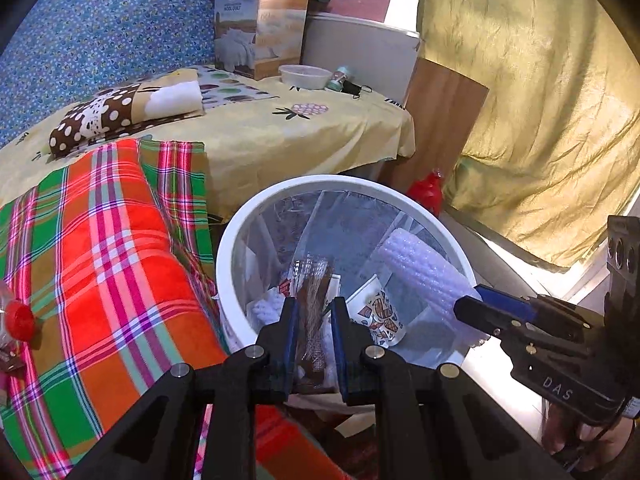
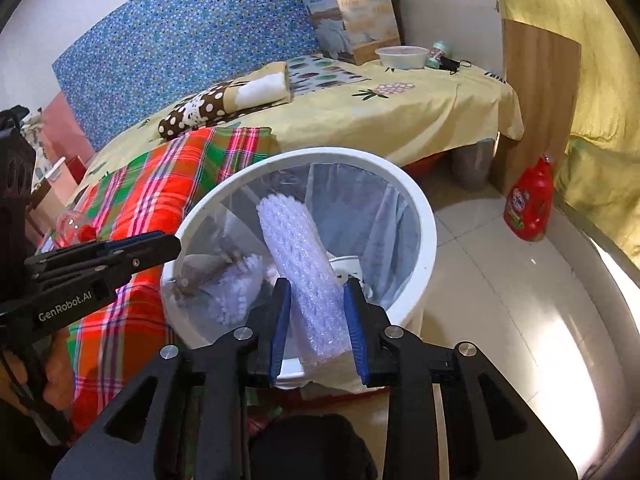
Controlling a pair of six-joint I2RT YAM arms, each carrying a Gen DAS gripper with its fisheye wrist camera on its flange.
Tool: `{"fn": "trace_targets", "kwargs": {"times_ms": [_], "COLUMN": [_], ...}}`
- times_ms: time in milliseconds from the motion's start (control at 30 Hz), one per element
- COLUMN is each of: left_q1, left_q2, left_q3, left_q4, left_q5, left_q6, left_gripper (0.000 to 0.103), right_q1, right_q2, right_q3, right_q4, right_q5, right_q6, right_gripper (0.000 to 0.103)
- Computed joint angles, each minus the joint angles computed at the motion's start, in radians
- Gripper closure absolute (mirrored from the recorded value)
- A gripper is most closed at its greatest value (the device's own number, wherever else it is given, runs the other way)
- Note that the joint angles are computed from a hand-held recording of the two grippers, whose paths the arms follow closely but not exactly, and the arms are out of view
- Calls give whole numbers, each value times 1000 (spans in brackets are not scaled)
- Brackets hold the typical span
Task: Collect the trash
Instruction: 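Open the left tool over the bin while the right tool releases the foam net into it, then move both open tools back over the remaining trash on the bed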
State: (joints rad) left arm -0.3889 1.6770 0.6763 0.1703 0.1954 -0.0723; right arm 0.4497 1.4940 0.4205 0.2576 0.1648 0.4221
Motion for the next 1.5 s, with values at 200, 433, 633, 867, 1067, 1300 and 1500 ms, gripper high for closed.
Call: {"fn": "trace_targets", "kwargs": {"times_ms": [200,433,633,867,1067,1300,1500], "left_q1": [11,37,63,147,261,452,628], "left_q2": [-2,-73,-184,-359,-489,-614,-653], "left_q3": [-6,-50,-127,-238,-306,-369,-389], "left_q4": [10,2,-13,-59,-128,-216,-272], "left_q5": [21,34,33,48,86,160,225], "left_q6": [-10,-10,-5,17,57,137,224], "left_gripper": [73,73,73,73,73,73,73], "right_q1": [-13,21,90,168,237,314,352], "right_q2": [-24,-82,-109,-103,-57,-6,39], "right_q3": [-16,-38,-38,-29,2,56,101], "right_q4": [11,6,5,33,70,72,74], "right_q5": [-10,9,36,45,43,45,23], "right_q6": [-2,23,48,66,72,54,22], "right_gripper": [70,70,70,70,55,55,55]}}
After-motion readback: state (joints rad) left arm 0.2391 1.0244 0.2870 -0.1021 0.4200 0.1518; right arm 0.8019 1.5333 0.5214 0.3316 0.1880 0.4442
